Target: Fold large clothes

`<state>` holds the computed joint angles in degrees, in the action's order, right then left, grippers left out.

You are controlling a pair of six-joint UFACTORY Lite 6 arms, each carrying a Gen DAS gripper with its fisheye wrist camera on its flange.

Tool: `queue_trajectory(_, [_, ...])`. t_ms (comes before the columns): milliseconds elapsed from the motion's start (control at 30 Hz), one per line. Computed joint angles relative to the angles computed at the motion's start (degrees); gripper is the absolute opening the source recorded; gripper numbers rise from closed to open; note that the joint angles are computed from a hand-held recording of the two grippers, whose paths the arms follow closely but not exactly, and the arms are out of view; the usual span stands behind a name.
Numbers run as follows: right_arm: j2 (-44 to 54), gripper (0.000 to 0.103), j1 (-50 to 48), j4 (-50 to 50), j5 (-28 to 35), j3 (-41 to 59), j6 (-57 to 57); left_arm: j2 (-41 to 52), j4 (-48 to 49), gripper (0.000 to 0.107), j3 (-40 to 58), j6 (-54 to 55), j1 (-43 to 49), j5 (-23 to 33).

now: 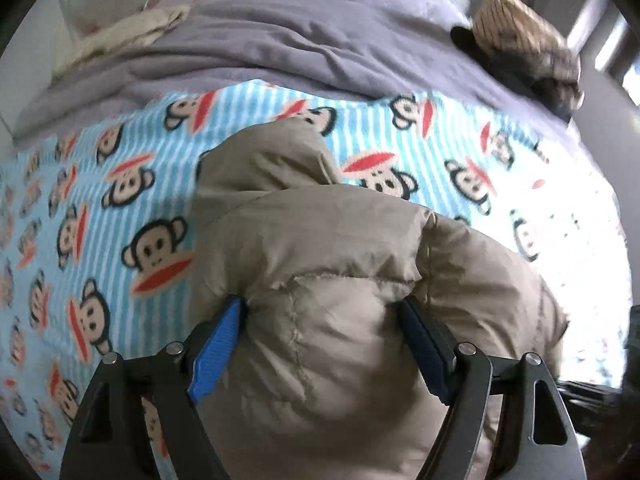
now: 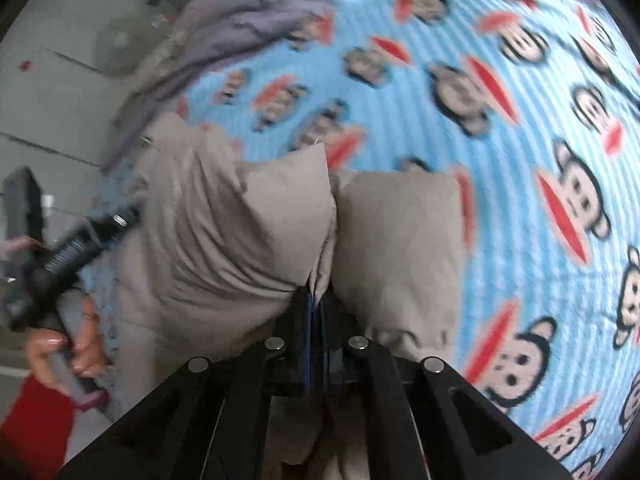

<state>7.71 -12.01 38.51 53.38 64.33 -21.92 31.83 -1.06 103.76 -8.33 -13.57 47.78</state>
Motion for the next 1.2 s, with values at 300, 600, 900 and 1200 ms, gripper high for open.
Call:
queue_trajectory(300, [-16.6, 0.003, -6.7, -3.8, 11.1, -3.2, 1.2, 1.1, 4.1, 0.081, -0.5, -3.1, -1.5, -0.4])
queue_trajectory(600, [-37.7, 0.003, 0.4, -15.2, 11.2, -24.6, 5.4, -7.5, 0.6, 0.081, -4.8, 1.2, -0.2, 3.3])
queue_trajectory(900, [-37.5, 0.002, -2.9, -14.5, 8.4, -28.9, 5.4, -47.3, -7.1, 0.081, -44.6, 15.0, 7.2, 5.8])
queue_trajectory(1200, [-36.5, 0.002, 6.4, -20.6, 4.2, -30.4, 14.6, -56.2, -3.9, 0.083, -58.5, 6.2, 4.9, 4.1])
